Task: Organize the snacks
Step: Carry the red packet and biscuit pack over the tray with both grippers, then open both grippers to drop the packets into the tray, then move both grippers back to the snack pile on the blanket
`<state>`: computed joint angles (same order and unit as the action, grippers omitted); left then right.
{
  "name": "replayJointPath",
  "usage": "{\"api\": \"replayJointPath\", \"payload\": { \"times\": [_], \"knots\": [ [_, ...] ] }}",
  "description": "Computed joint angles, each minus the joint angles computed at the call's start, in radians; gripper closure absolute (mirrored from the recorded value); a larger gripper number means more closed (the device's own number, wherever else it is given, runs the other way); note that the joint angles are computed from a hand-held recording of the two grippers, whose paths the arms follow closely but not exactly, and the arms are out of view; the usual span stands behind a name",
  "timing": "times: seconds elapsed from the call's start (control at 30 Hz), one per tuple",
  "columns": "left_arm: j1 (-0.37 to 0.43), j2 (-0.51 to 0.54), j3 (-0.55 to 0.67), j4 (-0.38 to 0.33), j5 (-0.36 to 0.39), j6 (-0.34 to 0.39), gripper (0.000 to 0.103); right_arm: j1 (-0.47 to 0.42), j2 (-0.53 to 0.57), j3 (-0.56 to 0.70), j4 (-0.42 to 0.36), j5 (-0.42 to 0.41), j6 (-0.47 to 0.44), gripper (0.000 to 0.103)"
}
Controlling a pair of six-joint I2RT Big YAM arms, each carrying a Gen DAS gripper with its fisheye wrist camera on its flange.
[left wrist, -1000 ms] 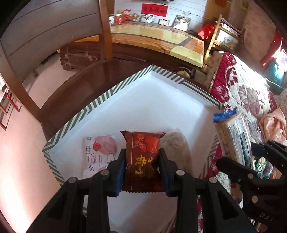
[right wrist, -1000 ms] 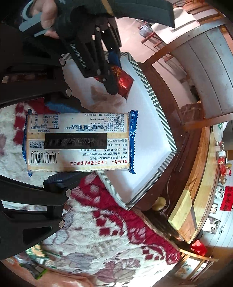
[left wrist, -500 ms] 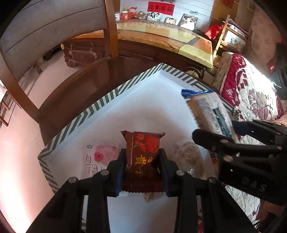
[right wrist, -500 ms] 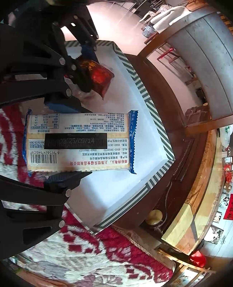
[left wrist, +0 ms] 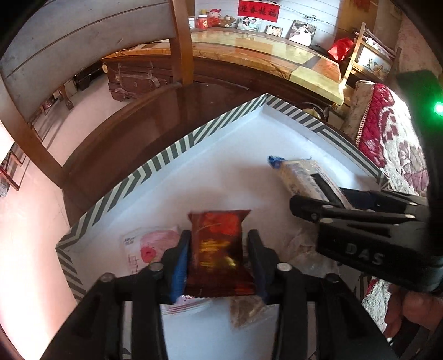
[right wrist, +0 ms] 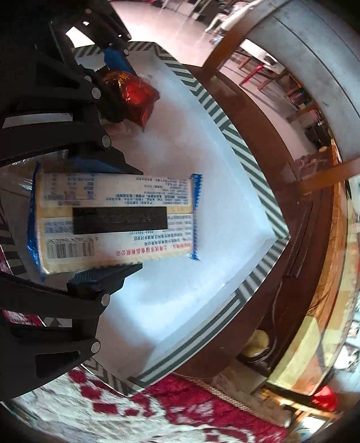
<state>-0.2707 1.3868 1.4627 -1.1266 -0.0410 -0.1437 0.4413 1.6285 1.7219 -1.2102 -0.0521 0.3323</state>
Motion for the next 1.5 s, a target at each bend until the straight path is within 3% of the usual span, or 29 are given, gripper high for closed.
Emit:
{"api": "replayJointPath", "payload": {
  "times": [0.2,0.47,0.77,1.13,1.5],
  "knots": [
    [-0.001,-0.014,-0.004,0.008,-0.006,-0.006,0.028,0.002,-0.049,-0.024,0.027,0.017,0.039,0.043],
    [-0.043,-0.067,-0.023,0.022,-0.013,0.007,0.023,0.027,-0.191,-0.132,0.063,0.057,0.101,0.043],
    [-0.153,-0.126,-0.059,0.007,-0.004,0.024,0.022,0.041,-0.397,-0.313,0.080,0.121,0.172,0.043],
    [-0.299,-0.138,-0.072,-0.011,-0.005,0.035,0.022,-0.024,-0.622,-0.478,-0.009,0.161,0.239,0.043],
    [-0.390,-0.072,-0.029,-0.023,0.081,0.096,0.022,-0.143,-0.798,-0.621,-0.099,0.138,0.249,0.043]
  ]
}}
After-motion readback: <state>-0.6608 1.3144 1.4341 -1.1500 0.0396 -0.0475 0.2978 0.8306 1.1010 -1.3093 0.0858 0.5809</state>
